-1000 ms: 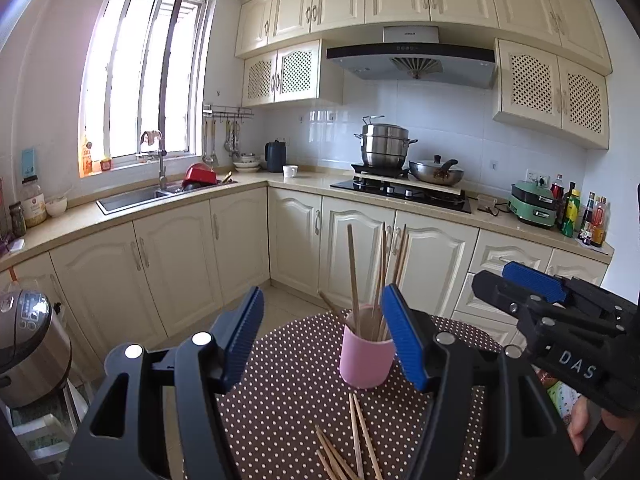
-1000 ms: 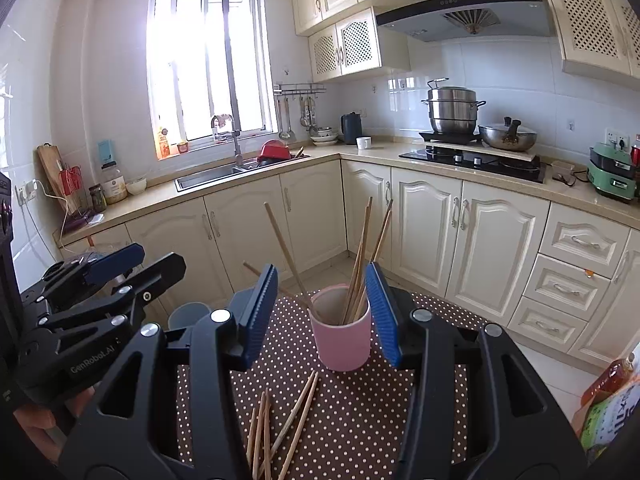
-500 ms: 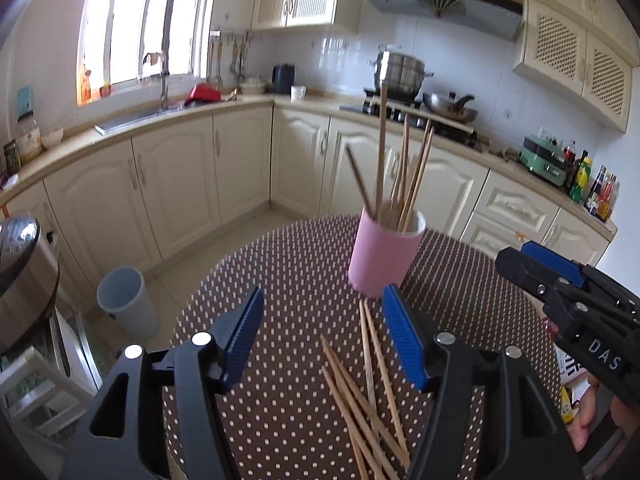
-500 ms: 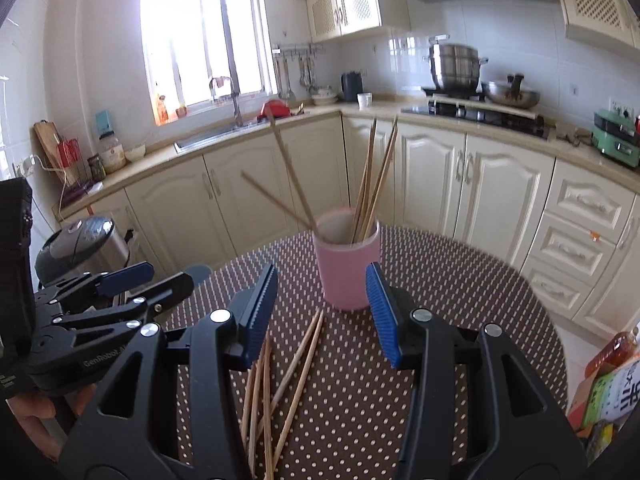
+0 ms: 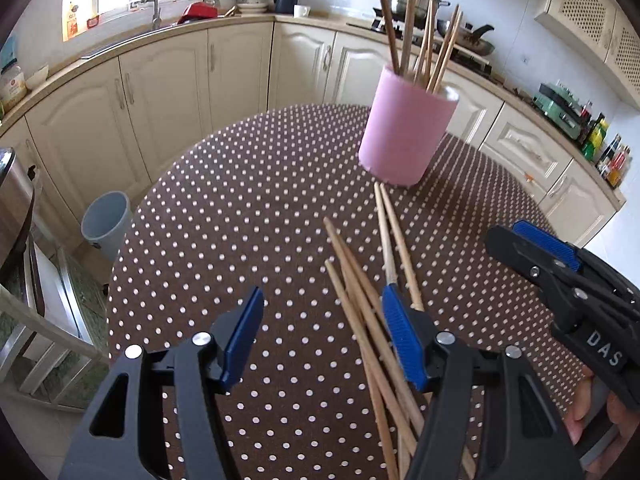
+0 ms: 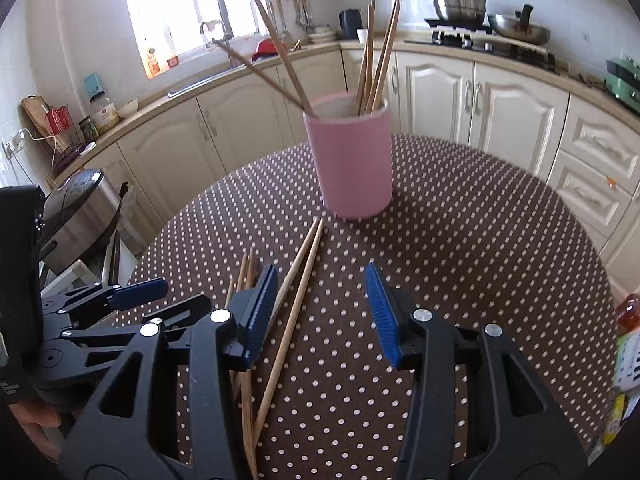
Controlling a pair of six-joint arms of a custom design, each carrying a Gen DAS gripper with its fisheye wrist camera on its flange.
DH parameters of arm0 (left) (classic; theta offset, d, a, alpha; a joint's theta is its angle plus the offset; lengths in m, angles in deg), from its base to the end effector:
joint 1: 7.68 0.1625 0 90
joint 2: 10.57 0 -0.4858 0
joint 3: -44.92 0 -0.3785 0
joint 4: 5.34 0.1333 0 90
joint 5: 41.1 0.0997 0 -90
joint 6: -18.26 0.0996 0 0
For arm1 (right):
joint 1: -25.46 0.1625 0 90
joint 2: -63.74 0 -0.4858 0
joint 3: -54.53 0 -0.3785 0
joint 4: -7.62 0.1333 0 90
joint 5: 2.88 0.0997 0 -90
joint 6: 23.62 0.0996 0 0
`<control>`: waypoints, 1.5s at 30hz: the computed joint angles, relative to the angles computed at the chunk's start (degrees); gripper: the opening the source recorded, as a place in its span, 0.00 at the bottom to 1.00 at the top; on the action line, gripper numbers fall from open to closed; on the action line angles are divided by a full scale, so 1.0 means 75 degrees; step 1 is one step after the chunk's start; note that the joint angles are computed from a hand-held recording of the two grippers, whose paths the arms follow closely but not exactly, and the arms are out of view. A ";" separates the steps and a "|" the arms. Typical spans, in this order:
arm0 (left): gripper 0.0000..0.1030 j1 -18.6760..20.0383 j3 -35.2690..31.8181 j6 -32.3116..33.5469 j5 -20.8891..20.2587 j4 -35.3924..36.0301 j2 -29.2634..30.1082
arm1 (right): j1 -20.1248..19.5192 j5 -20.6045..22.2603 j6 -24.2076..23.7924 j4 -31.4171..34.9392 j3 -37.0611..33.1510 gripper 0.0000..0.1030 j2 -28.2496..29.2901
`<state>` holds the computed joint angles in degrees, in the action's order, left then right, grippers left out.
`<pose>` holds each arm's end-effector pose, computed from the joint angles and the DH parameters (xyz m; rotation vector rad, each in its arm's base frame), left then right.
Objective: Organize utensils
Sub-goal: 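Lower both open grippers back toward the loose chopsticks on the table, then close the left gripper on a loose chopstick while the right gripper grasps another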
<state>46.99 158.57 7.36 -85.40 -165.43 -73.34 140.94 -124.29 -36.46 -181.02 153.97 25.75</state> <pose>-0.1674 -0.5900 0.2679 0.3436 2.4035 -0.7776 0.3723 -0.5920 0.1216 0.6023 -2.4605 0.9214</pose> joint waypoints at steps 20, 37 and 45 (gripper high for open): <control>0.54 0.0214 -0.0067 -0.0228 0.0039 0.0227 0.0281 | -0.0231 0.0335 0.0282 0.0268 0.0129 0.44 0.0068; 0.27 0.0215 -0.0009 -0.0160 -0.0198 0.0288 0.0152 | -0.0345 0.0437 0.0398 0.0369 0.0201 0.45 0.0058; 0.08 0.0269 -0.0023 -0.0152 -0.0693 0.0249 0.0113 | -0.0324 0.0424 0.0467 0.0431 0.0239 0.45 0.0068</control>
<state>49.01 158.40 6.22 -90.60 -163.56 -72.49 138.50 -121.11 -32.96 -177.78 155.76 26.27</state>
